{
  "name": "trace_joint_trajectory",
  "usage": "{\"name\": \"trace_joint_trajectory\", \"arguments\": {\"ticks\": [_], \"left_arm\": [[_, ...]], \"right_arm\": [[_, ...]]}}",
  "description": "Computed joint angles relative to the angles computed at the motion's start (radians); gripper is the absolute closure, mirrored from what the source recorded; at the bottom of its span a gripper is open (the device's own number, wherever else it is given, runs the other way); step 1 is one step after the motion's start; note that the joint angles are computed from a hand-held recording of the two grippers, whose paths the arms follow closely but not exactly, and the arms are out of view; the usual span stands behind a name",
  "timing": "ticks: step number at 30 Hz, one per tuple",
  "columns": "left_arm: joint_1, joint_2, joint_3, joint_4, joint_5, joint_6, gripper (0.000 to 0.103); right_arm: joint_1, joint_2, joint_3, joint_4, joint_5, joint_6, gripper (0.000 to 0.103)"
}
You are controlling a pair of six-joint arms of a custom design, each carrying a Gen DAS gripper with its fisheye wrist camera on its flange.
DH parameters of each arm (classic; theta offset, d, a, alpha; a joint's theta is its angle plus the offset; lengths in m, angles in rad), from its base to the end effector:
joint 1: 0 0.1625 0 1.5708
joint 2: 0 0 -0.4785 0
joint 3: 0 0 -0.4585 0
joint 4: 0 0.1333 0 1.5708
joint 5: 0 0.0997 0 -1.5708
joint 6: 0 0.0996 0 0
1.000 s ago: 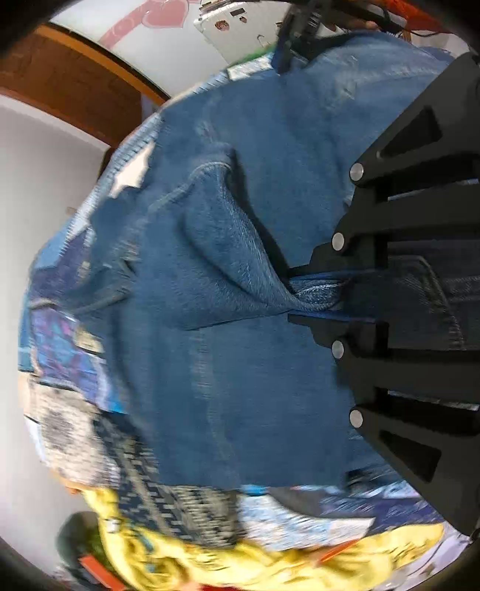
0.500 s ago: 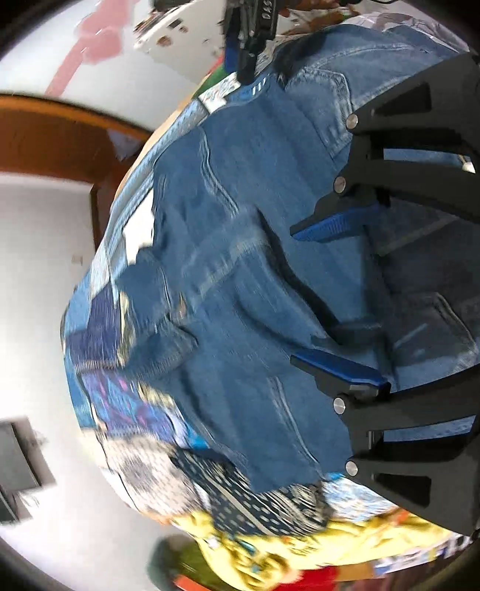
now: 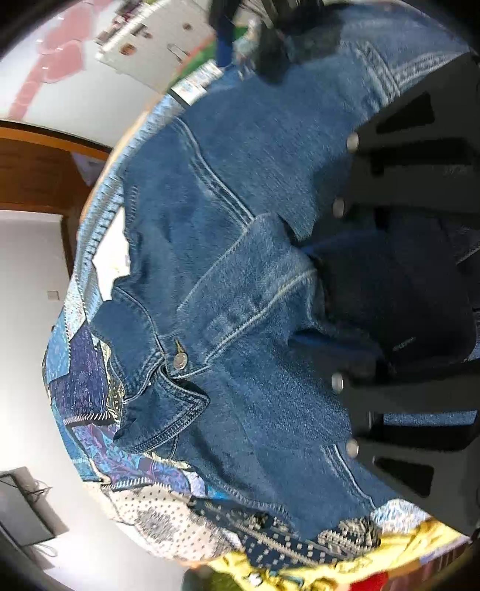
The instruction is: Fold large clothes
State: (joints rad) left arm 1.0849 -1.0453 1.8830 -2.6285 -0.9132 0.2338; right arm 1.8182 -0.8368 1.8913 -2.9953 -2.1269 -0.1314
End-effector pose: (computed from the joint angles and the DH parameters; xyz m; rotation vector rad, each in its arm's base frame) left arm -0.1372 -0.6755 0.1806 0.7891 2.3640 -0.3797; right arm 0.2424 -0.6302 0.0762 0.3479 -2.5414 0.5209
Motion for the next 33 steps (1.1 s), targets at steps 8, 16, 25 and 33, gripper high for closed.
{"name": "trace_joint_trajectory", "arguments": {"ticks": [8, 16, 25, 33], "left_arm": [[0.039, -0.119, 0.022, -0.072, -0.154, -0.126, 0.077], [0.09, -0.267, 0.102, -0.144, -0.098, -0.214, 0.081], [0.171, -0.331, 0.19, -0.058, -0.018, -0.34, 0.081], [0.144, -0.372, 0.231, 0.05, 0.137, -0.359, 0.059]], "right_arm": [[-0.005, -0.001, 0.003, 0.034, -0.001, 0.027, 0.031], [0.005, 0.008, -0.002, 0.034, -0.03, 0.02, 0.031], [0.014, 0.014, -0.004, 0.037, -0.056, 0.042, 0.031], [0.035, 0.002, 0.004, 0.044, -0.079, 0.032, 0.03]]}}
